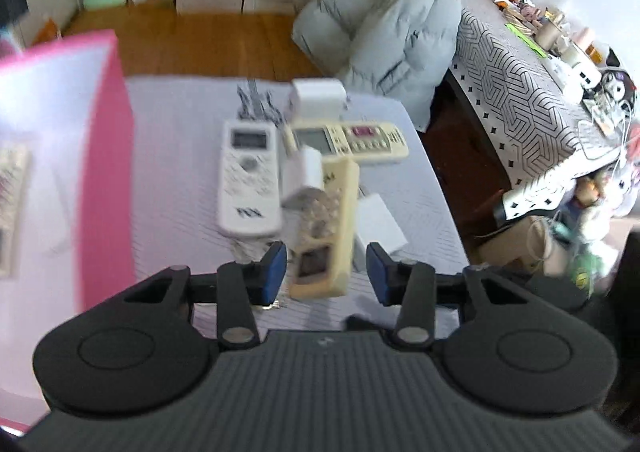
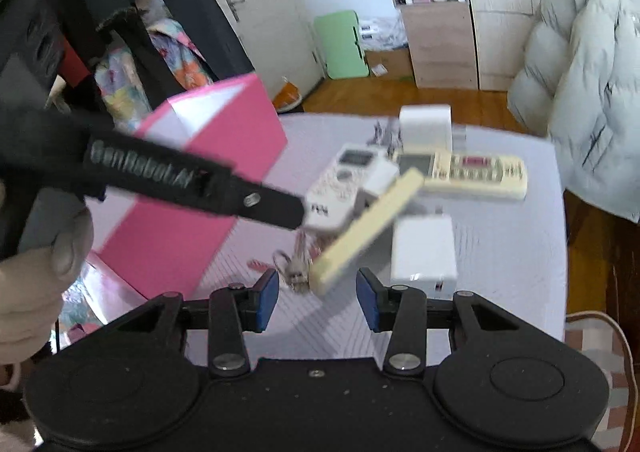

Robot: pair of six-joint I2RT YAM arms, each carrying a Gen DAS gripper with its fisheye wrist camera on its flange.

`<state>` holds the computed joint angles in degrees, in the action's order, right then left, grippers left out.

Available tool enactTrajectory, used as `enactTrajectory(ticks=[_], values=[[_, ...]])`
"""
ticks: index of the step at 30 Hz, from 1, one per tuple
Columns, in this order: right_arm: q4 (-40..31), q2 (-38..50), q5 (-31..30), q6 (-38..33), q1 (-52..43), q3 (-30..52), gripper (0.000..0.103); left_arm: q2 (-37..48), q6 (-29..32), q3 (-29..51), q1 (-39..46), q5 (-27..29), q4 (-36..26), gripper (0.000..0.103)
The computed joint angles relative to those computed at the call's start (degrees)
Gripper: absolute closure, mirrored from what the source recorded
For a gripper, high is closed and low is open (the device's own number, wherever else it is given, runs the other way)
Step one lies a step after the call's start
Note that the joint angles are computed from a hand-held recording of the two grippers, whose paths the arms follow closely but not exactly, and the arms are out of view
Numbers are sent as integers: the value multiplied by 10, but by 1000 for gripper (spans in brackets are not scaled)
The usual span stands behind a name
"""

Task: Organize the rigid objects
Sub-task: 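Reach the left gripper to the yellow TCL remote and grasp its end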

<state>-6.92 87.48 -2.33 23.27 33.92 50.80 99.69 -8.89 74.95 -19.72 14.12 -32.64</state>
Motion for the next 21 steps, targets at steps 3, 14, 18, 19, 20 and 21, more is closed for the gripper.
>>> enactTrajectory(ticks=[3,14,18,19,20,21], values=[[26,43,10,7,10,9,51,44,-32,11,1,16,10,73],[129,102,62,71,17,-3,72,64,-47,-7,16,66,51,87],[139,52,56,119,19,-56,77,44,-47,-28,12,58,68,84],[141,38,40,134,14,-69,77,41,-45,-33,9,50,72,82],[145,21,9,156,5,-86,77,38,-46,-37,6,41,75,81],[150,11,-23,174,-6,-99,77,36,-47,-42,3,36,78,80]])
